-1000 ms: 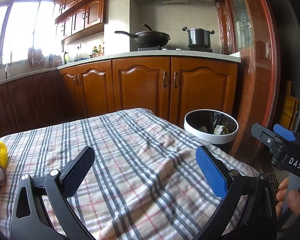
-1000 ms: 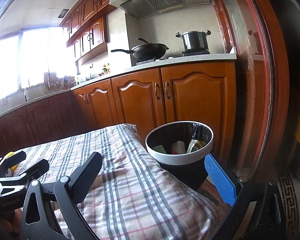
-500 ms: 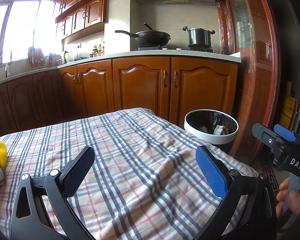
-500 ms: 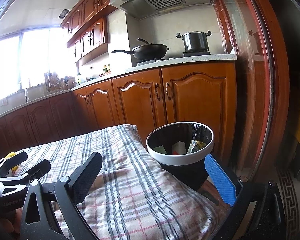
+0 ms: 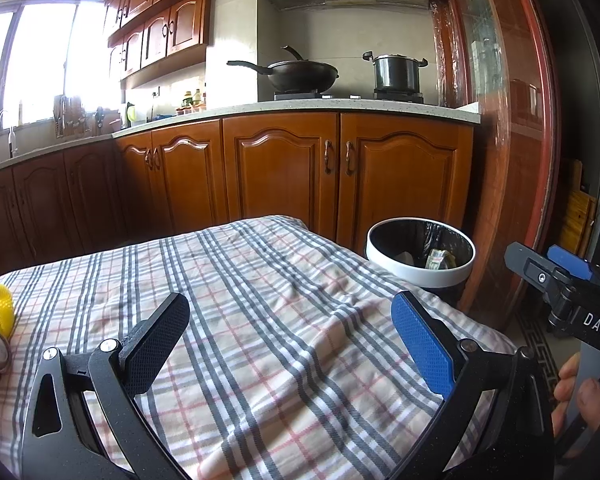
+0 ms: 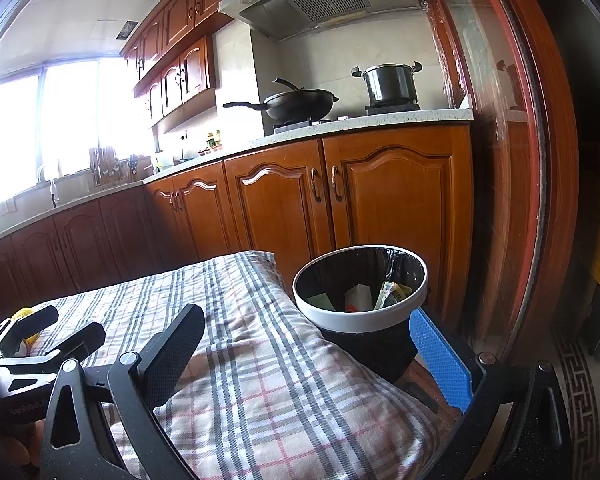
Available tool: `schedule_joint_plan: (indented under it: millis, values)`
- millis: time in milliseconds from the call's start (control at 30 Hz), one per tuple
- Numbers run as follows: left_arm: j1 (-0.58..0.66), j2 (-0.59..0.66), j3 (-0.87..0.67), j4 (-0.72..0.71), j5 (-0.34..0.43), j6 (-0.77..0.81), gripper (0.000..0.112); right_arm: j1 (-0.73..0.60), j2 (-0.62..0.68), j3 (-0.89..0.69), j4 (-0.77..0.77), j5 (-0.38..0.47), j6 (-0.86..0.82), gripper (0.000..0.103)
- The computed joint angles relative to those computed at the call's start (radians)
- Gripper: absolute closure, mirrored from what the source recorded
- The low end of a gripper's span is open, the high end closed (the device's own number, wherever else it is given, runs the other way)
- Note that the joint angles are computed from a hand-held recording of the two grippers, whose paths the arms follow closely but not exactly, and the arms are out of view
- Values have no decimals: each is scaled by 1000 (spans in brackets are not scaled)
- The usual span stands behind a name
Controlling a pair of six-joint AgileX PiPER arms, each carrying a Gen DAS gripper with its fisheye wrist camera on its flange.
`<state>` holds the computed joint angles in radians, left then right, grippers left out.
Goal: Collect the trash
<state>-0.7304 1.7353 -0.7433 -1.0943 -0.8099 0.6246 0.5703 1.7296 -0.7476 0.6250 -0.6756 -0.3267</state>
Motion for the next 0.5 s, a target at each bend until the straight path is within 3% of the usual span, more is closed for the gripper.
schedule_joint_plan:
  millis: [500]
  values:
    - [26, -1, -1, 35, 34, -13, 9, 0, -2, -4, 5, 4, 1, 0]
